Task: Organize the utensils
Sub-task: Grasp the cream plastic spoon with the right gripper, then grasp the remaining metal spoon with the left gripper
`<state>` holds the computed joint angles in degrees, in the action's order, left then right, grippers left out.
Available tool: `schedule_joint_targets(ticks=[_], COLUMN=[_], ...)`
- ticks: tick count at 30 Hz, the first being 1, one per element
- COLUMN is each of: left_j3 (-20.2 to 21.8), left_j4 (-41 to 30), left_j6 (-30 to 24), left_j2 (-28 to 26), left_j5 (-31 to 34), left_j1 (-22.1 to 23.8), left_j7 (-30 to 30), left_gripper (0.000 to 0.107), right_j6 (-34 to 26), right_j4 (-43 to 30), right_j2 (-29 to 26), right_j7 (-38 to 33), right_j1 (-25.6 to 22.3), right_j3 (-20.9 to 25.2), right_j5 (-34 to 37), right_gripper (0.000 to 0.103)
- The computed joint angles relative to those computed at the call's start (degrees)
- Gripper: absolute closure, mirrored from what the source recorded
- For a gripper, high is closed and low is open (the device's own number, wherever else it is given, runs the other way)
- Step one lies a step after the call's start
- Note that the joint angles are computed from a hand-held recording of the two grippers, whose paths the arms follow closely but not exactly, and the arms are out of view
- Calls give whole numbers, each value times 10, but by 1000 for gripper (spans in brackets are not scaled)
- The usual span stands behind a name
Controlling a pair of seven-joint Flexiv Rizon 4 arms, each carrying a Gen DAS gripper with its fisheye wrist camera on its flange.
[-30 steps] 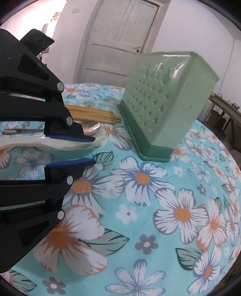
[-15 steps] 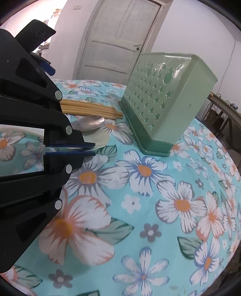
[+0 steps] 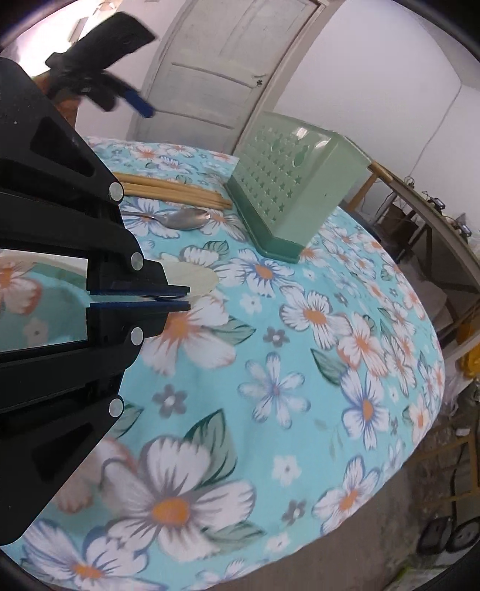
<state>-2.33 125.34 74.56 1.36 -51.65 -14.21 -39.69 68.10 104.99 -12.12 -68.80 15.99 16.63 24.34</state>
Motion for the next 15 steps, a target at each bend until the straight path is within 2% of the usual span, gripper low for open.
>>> schedule_joint_targets(ticks=[4, 7, 9, 12, 15], left_j3=[-8, -20, -26, -34, -41], left_j4=[-59, -102, -131, -158, -182], left_j6=[-51, -112, -160, -188, -183], left_j2=[-35, -63, -87, -113, -141], left_j5=[10, 0, 10, 33, 68], left_j1=[16, 29, 39, 46, 48], left_j7=[22, 49, 44, 25, 6], left_gripper=[32, 38, 42, 45, 52], right_j6=[7, 14, 14, 12, 13], right_j4=[8, 9, 7, -2, -4], right_j2=[5, 2, -1, -8, -11], right_j7=[-8, -6, -7, -18, -24], right_j1=[1, 7, 8, 5, 5], right_j3=[3, 3, 5, 11, 13], right_j5=[7, 1, 0, 13, 15], right_gripper=[102, 102, 102, 102, 102])
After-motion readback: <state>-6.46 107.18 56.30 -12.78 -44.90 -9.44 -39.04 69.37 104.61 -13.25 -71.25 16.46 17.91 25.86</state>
